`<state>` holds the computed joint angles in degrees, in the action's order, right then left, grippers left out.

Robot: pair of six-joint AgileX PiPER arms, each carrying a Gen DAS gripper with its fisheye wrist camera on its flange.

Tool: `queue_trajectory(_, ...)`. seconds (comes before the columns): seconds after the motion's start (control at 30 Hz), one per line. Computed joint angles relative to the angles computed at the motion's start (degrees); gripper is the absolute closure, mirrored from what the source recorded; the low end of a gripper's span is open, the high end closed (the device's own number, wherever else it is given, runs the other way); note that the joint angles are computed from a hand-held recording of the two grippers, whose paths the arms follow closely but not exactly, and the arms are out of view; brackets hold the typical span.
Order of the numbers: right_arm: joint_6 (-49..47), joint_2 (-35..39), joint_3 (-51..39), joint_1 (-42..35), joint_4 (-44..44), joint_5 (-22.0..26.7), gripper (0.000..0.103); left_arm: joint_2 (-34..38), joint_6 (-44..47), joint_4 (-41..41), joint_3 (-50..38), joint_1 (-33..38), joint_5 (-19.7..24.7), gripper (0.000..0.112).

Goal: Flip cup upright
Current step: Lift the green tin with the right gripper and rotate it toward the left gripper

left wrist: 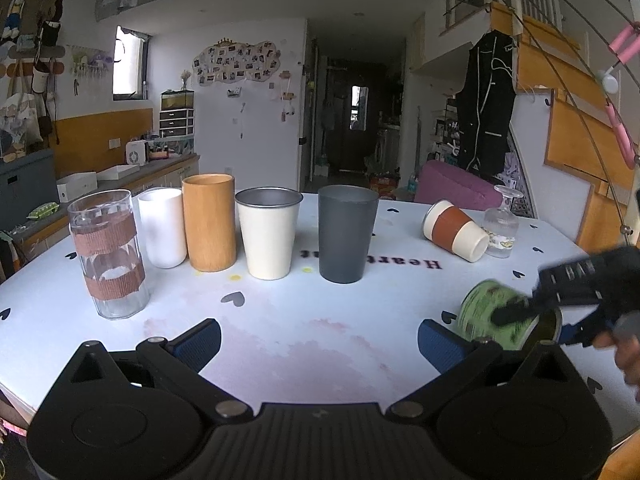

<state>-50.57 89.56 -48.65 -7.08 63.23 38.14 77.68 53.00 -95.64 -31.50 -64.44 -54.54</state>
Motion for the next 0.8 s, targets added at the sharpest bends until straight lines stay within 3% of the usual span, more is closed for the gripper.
queue_trajectory(0.27, -19.7, -6.9, 8.8, 3.9, 1.6, -0.9, 0.029, -1.1, -0.4, 2.2, 0.3, 3.4, 3.7, 0.009)
queue_trajectory(0.43, -33.5, -9.9, 13.6, 5.2, 7.4, -3.8, 0.029, -0.6, 2.6, 6.0, -2.2, 11.0, 15.8, 0.009)
queue_trajectory(0.63, -38.6, -12.8, 16.3, 7.0, 9.0, -6.3, 0.029, 5.4, 5.4, 10.3, -8.6, 19.5, 31.8, 0.009)
queue_trajectory(0.8, -47.3, -15.5, 19.5, 8.3, 11.9, -8.0, 0.028, 10.0, 10.8, 5.8, -13.3, 22.5, 37.5, 0.009)
